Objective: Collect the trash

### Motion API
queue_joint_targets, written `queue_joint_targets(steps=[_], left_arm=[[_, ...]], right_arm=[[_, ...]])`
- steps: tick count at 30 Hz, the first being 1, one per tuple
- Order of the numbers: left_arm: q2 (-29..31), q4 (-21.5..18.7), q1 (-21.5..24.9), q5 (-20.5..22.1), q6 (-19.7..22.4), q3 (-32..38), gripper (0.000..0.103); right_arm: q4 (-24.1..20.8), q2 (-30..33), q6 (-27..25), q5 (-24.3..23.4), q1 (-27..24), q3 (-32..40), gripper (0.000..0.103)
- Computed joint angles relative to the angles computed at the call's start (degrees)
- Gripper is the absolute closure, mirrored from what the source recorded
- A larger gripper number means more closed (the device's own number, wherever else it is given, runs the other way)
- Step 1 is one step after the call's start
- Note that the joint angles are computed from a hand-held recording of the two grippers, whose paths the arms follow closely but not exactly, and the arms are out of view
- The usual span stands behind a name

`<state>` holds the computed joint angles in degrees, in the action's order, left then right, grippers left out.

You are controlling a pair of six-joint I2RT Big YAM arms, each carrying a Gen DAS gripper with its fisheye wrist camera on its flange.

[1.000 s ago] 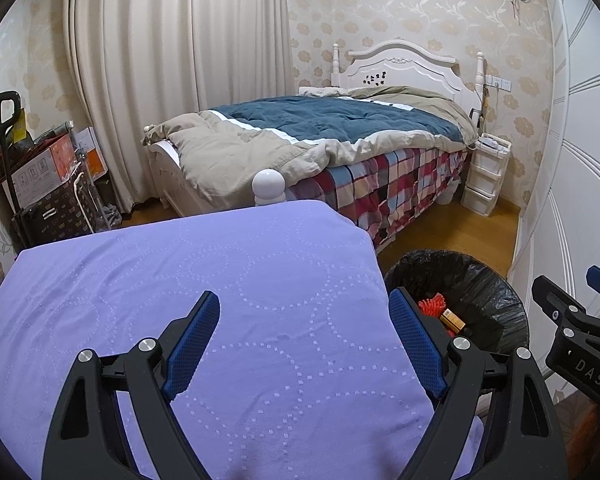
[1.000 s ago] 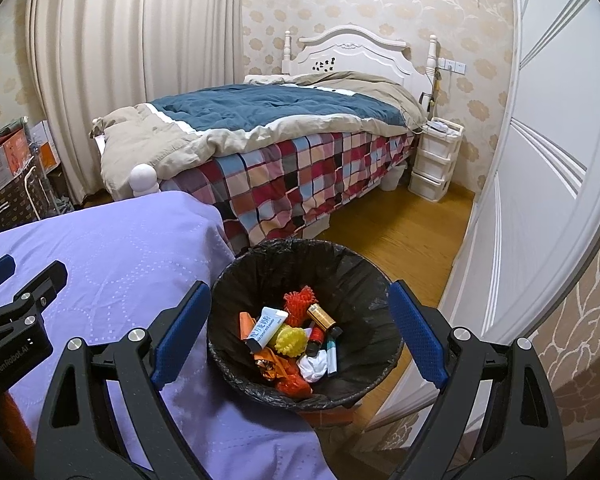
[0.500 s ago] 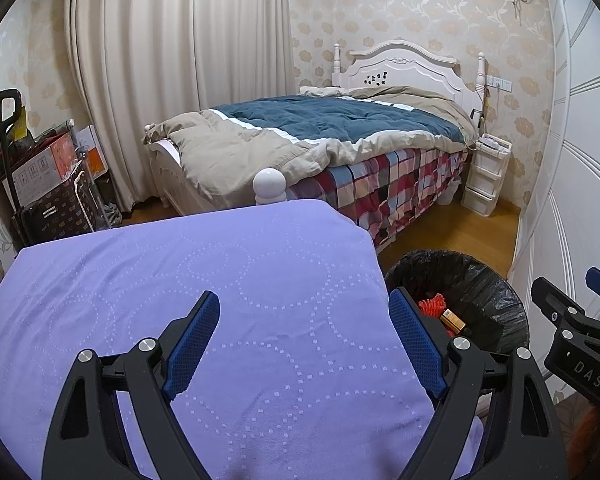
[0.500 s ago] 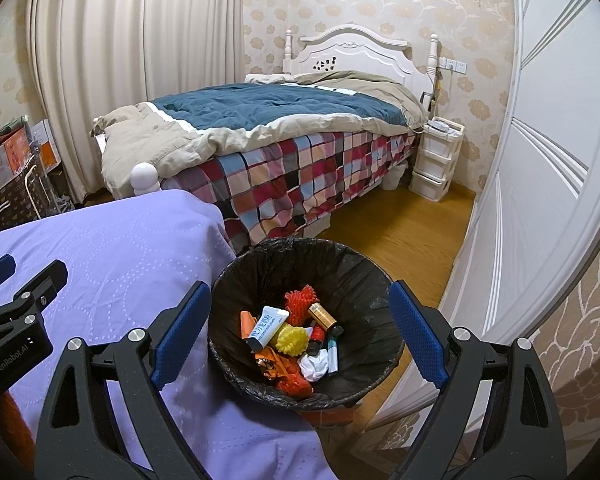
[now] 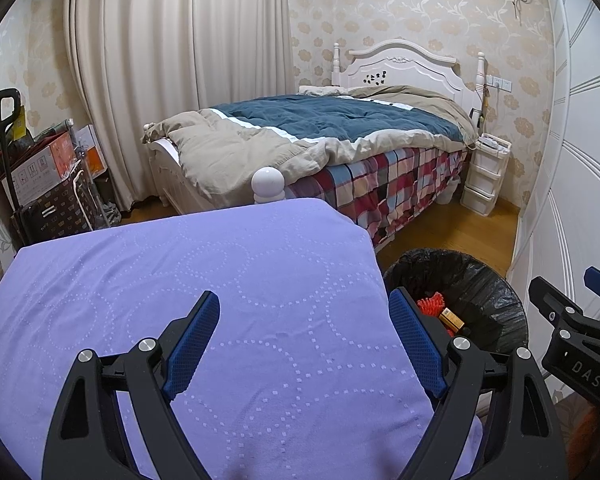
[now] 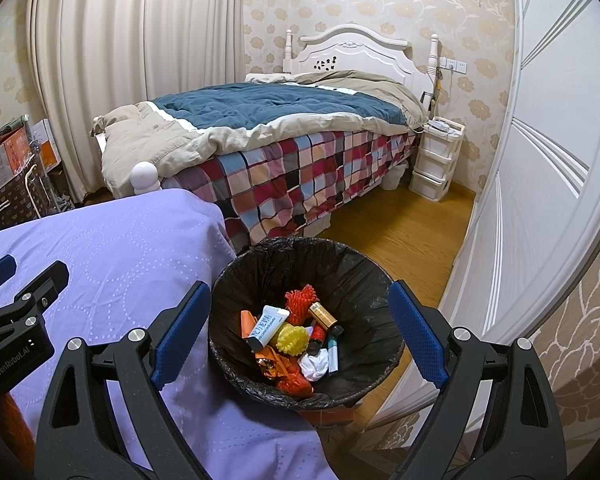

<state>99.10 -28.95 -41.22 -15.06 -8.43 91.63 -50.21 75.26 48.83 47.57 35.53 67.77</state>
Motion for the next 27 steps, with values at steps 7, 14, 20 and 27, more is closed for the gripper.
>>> queue_joint_targets(steps=[7,14,20,27], left_arm=[[0.0,-0.1,0.0,0.0,0.0,0.1,0.019],[0.0,-0.1,0.0,0.0,0.0,0.1,0.019],[-0.1,-0.3,0.1,0.2,-0.1,0.1,0.019],[-0.3,0.4,-0.1,0.1,0.3,-0.5,0.019]], right_arm=[[0.1,0.0,-0.1,0.1,0.0,0.0,0.015],[0.0,0.1,0.0,0.1,0.0,0.1,0.015],[0.0,0.1,-0.1,0.0,0.0,0.1,0.015],[-0.1,0.1,-0.1,0.0,-0.1,0.2,0.015]])
